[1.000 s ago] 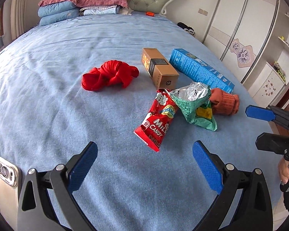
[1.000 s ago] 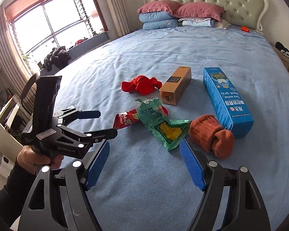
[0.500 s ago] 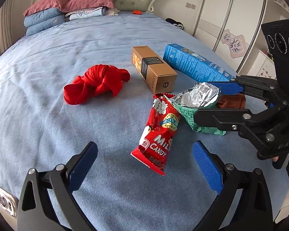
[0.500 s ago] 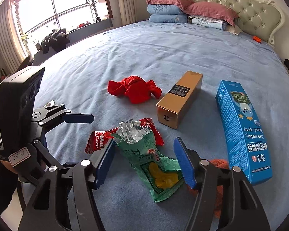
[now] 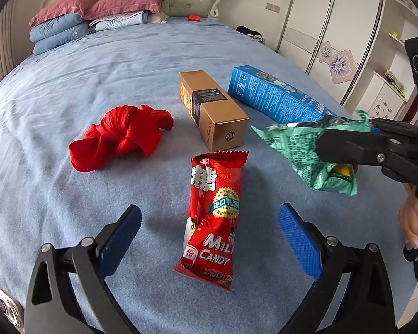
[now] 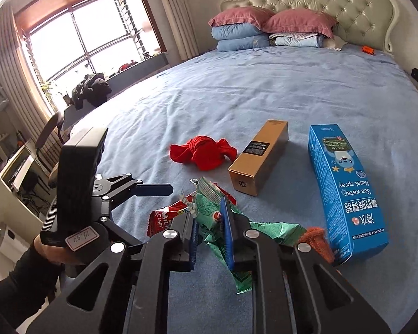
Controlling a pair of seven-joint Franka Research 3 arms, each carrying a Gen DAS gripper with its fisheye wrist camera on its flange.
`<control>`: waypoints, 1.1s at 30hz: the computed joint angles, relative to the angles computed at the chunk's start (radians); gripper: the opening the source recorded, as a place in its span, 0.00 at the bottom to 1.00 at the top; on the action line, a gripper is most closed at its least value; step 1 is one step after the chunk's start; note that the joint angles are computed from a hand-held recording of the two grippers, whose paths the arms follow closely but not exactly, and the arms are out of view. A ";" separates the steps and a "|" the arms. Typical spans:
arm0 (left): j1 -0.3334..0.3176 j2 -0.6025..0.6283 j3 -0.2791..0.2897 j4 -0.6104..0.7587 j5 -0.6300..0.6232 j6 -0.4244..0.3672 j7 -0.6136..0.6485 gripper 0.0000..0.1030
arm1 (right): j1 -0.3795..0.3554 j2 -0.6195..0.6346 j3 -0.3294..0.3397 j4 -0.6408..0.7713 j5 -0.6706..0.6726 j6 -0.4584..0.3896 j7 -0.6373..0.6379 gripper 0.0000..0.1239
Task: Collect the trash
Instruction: 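Grasp the red milk-candy wrapper with the left tool while the right tool grasps the green snack bag, then carry the candy wrapper and green snack bag over the yellow bin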
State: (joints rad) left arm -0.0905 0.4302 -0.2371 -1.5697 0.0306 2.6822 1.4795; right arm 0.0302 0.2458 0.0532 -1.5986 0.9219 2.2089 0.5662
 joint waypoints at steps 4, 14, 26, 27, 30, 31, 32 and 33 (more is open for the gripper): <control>-0.083 0.034 0.090 0.069 0.124 -0.083 -0.151 0.45 | -0.014 -0.014 -0.002 -0.014 0.038 -0.023 -0.012 0.13; -0.078 -0.069 0.074 -0.097 0.173 0.094 -0.292 0.28 | -0.027 -0.041 -0.014 -0.045 0.083 -0.043 -0.031 0.13; -0.198 -0.211 0.090 -0.192 0.483 0.046 -0.546 0.28 | -0.056 -0.250 -0.110 -0.280 0.212 -0.061 -0.077 0.13; -0.203 -0.215 0.080 -0.191 0.493 0.042 -0.549 0.28 | -0.059 -0.269 -0.121 -0.303 0.220 -0.057 -0.082 0.13; -0.222 -0.224 0.049 -0.187 0.514 0.029 -0.536 0.28 | -0.069 -0.328 -0.156 -0.369 0.237 -0.051 -0.109 0.13; -0.229 -0.222 0.037 -0.181 0.510 0.028 -0.525 0.28 | -0.074 -0.349 -0.169 -0.392 0.240 -0.047 -0.120 0.13; -0.234 -0.218 0.026 -0.174 0.501 0.027 -0.510 0.28 | -0.080 -0.369 -0.182 -0.415 0.241 -0.043 -0.129 0.13; -0.243 -0.211 0.016 -0.163 0.491 0.021 -0.498 0.28 | -0.086 -0.387 -0.196 -0.436 0.241 -0.040 -0.136 0.13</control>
